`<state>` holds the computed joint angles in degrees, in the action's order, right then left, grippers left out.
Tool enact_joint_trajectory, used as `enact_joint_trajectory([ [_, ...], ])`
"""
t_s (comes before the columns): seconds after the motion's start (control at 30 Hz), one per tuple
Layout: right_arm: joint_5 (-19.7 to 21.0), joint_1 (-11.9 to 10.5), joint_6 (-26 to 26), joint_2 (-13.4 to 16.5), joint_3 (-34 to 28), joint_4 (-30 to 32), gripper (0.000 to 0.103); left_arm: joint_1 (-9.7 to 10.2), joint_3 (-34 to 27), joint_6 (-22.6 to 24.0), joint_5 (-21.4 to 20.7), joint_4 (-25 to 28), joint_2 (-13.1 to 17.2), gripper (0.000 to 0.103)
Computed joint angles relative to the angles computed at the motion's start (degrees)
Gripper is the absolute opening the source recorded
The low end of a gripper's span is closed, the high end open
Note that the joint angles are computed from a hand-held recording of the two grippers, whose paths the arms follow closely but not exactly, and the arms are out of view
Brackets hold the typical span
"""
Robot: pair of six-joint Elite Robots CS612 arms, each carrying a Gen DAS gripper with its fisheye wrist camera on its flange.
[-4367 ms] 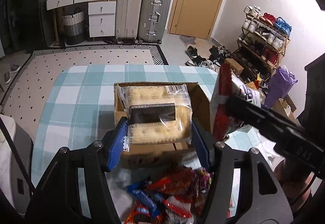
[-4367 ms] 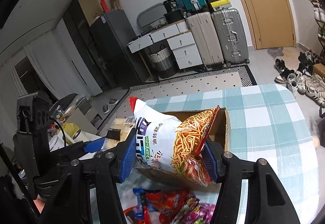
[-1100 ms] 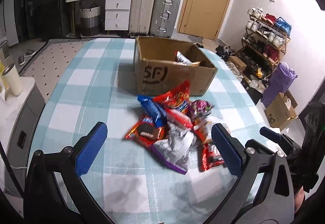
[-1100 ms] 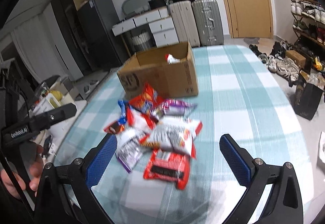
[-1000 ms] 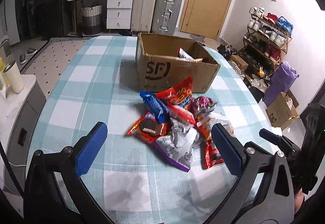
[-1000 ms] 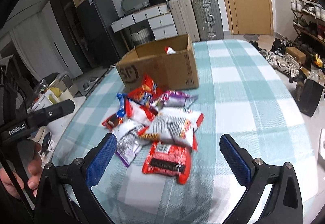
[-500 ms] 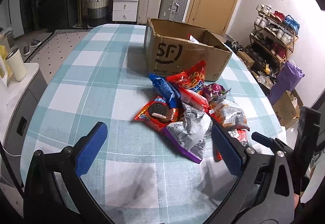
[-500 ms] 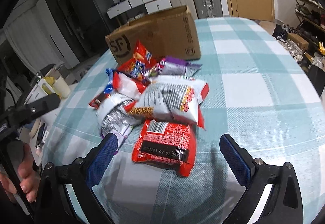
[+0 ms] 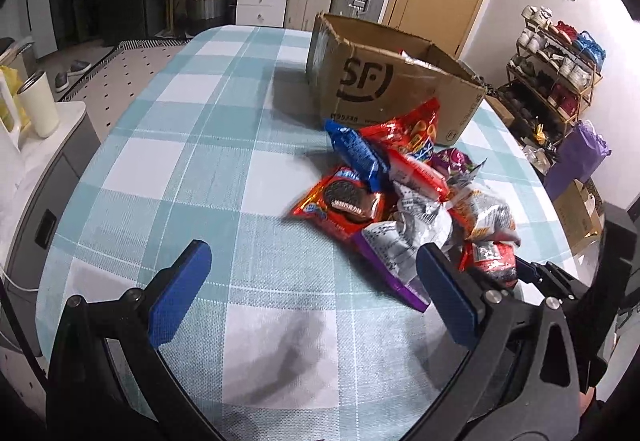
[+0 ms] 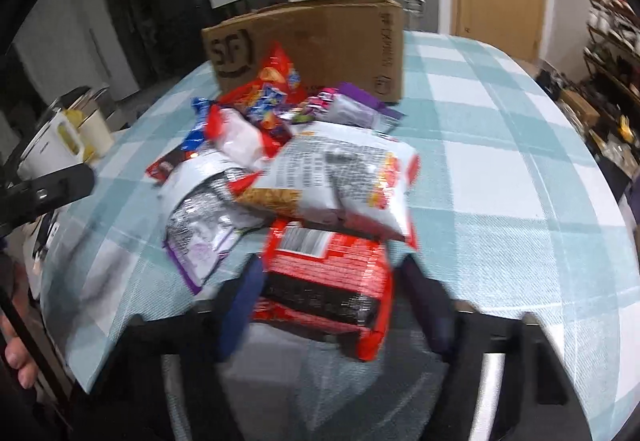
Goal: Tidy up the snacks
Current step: 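Grasp the red wrapped snack packet with the right gripper, then grasp the silver-and-purple snack bag with the left gripper while the right gripper holds the red packet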
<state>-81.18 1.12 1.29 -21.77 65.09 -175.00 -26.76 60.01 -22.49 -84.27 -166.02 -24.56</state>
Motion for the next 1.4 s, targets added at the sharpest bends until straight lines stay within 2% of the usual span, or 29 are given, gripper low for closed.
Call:
enact_joint_trajectory([
  [0.07, -1.2, 0.3, -0.8, 0.1, -0.1, -0.2, 0.051, -0.04, -0.1, -0.1, 0.1, 0.2, 0.1, 0.102],
  [0.17, 0.4, -0.1, 0.1, 0.1, 0.2, -1.4, 0.047, -0.04, -0.4, 0.1, -0.1, 0.8, 0.3, 0.102],
  [0.73, 6.8, -1.7, 4.9, -0.9, 3.3, -5.2, 0.047, -0.50, -2.6, 2.7, -1.9, 3.5, 1.3, 0.102],
  [1.17, 7.9, -3.2, 8.8, -1.9, 6.7, -9.3, 0.047, -1.67, -8.4, 7.4, -3.4, 9.3, 4.0, 0.102],
  [1.4, 9.0, -4.1, 10.6, -2.0, 8.1, -12.7, 0.047, -2.35, -12.2, 9.5, -1.9, 12.4, 5.9, 0.102],
])
